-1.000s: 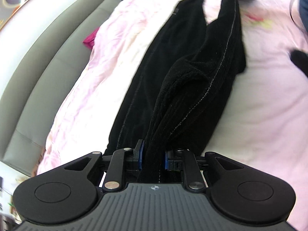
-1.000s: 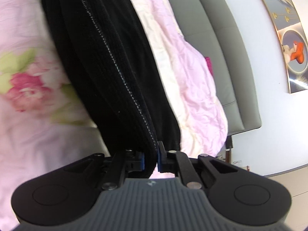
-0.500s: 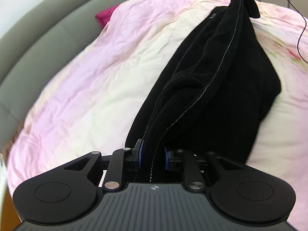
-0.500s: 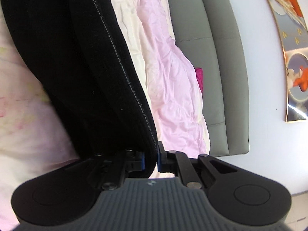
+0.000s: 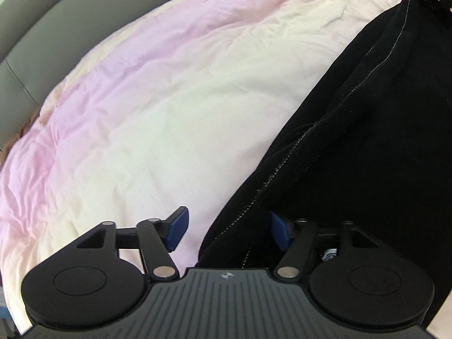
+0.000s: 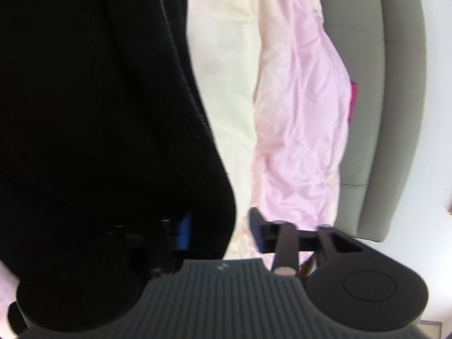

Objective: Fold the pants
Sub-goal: 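Lift the cuffs and fold the legs toward the waistband with both grippers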

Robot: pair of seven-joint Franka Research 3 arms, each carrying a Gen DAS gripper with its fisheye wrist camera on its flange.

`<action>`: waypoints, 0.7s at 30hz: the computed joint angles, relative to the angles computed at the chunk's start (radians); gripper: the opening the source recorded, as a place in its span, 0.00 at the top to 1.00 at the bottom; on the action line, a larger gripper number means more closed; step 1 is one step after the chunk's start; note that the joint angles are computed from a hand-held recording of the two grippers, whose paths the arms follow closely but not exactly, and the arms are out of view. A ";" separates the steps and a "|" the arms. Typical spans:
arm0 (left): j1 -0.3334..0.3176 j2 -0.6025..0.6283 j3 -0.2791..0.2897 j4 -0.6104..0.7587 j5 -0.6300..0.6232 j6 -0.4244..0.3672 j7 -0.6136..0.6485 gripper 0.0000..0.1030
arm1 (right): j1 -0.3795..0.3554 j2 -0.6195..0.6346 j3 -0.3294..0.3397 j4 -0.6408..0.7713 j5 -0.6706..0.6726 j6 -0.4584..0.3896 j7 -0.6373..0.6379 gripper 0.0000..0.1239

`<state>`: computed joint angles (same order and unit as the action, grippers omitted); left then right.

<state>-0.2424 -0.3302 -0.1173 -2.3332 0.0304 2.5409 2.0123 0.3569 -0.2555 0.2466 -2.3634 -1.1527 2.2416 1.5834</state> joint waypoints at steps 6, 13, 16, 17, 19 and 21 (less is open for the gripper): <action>0.001 -0.022 0.022 -0.034 -0.070 0.046 -0.050 0.17 | -0.023 -0.129 -0.006 -0.059 0.054 0.025 0.154 0.46; 0.013 -0.039 -0.004 -0.070 0.008 0.112 -0.129 0.17 | -0.018 -0.313 0.073 -0.122 0.323 -0.001 0.209 0.46; 0.013 -0.047 -0.006 -0.088 0.031 0.133 -0.153 0.17 | -0.006 -0.386 0.086 -0.169 0.457 -0.050 0.231 0.47; 0.016 -0.052 -0.010 -0.093 0.041 0.136 -0.168 0.17 | -0.004 -0.414 0.084 -0.193 0.499 -0.064 0.233 0.48; 0.023 -0.060 -0.019 -0.102 0.066 0.141 -0.201 0.17 | -0.007 -0.430 0.119 -0.230 0.563 -0.086 0.285 0.53; 0.032 -0.064 -0.032 -0.105 0.099 0.144 -0.239 0.17 | -0.038 -0.406 0.147 -0.244 0.559 -0.074 0.341 0.53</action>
<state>-0.2101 -0.3944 -0.1491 -2.4383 0.1293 2.6853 1.7732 0.3189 -0.6614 0.3940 -2.6076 -0.5940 2.1673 1.9249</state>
